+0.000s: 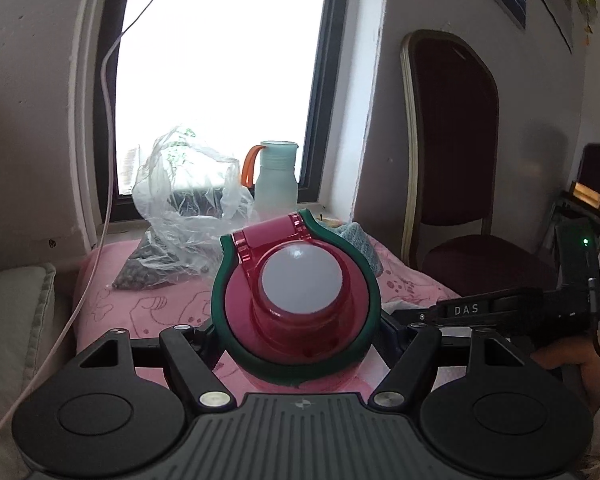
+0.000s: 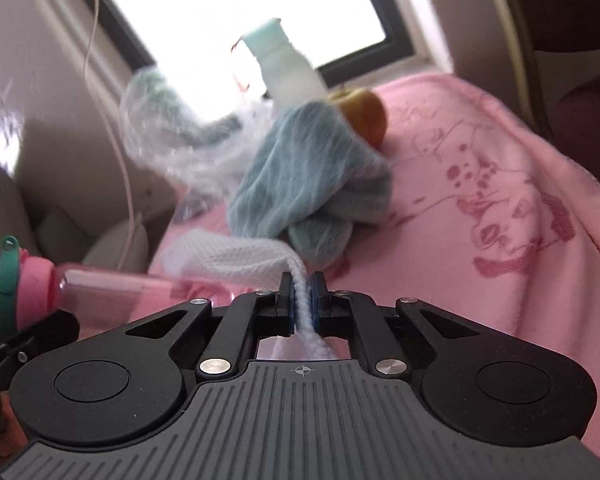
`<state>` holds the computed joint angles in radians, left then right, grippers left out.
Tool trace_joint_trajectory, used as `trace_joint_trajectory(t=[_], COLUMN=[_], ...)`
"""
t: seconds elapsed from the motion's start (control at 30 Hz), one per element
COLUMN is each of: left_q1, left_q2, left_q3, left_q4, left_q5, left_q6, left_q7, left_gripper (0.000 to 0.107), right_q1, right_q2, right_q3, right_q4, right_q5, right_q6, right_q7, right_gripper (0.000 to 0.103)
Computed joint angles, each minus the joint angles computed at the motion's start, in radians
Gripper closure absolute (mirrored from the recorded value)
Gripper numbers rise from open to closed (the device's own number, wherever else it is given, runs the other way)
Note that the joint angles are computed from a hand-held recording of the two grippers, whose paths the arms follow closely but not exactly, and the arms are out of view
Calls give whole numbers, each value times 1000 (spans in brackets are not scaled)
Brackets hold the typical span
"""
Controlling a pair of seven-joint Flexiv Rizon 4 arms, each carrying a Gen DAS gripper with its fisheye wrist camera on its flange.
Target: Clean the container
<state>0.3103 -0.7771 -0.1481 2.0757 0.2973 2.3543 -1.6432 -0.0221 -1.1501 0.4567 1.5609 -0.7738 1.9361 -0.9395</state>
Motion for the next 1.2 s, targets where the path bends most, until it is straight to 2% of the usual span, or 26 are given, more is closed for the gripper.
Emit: trace_joint_trajectory(t=[0.07,0.1,0.13,0.17,0.27,0.3,0.33,0.4,0.57,0.67,0.73,0.77,0.83,0.87,0.9,0.97,1.03,1.2], left_q1=[-29,-53,-80,-111,-229,-269,-314,-399,-595,-717,-776,-795,-793,-784,-773,-731,-648,-354], left_q2=[12,15,17,18,12,8,3,-6,-51,-104,-142,-159,-171,-167,-162,-137,-92,-17], left_q3=[10,21,34,51,116,137,159,193,253,283,285,277,245,230,220,204,173,76], left_q4=[-28,-39,-50,-59,-73,-74,-73,-69,-95,-176,-256,-299,-345,-345,-337,-286,-200,-31], left_q5=[-26,-54,-86,-126,-285,-349,-426,-591,-977,-1248,-1435,-1521,-1596,-1599,-1587,-1491,-1307,-717], left_q6=[-57,-78,-97,-111,-124,-120,-119,-119,-61,-21,-18,-12,-5,-3,3,-3,-14,4], left_q7=[32,50,70,90,144,155,162,160,180,309,450,525,606,615,610,562,458,190], left_gripper=[36,36,36,36,36,34,24,13,13,11,11,11,16,21,33,36,36,36], right_q1=[60,53,24,13,13,13,12,9,4,-11,-19,-17,-4,6,13,30,46,91], right_q2=[-6,-10,-19,-34,-59,-67,-74,-75,-86,-101,-109,-109,-103,-98,-94,-85,-78,-58], right_q3=[-57,-60,-31,-15,-7,-3,1,-3,-19,-16,-16,-23,-49,-65,-78,-109,-139,-216], right_q4=[-21,-18,-23,-32,-60,-70,-78,-74,-78,-88,-94,-96,-95,-92,-92,-89,-88,-84], right_q5=[83,76,45,34,-8,-24,-39,-53,-82,-122,-154,-161,-158,-153,-155,-152,-152,-147], right_q6=[58,64,35,49,54,50,47,61,111,133,141,149,170,182,191,210,227,258], right_q7=[13,31,63,73,110,121,132,146,217,272,309,322,340,346,354,367,382,422], right_gripper=[95,95,95,95,95,95,95,94,86,84,84,84,84,84,84,84,84,84])
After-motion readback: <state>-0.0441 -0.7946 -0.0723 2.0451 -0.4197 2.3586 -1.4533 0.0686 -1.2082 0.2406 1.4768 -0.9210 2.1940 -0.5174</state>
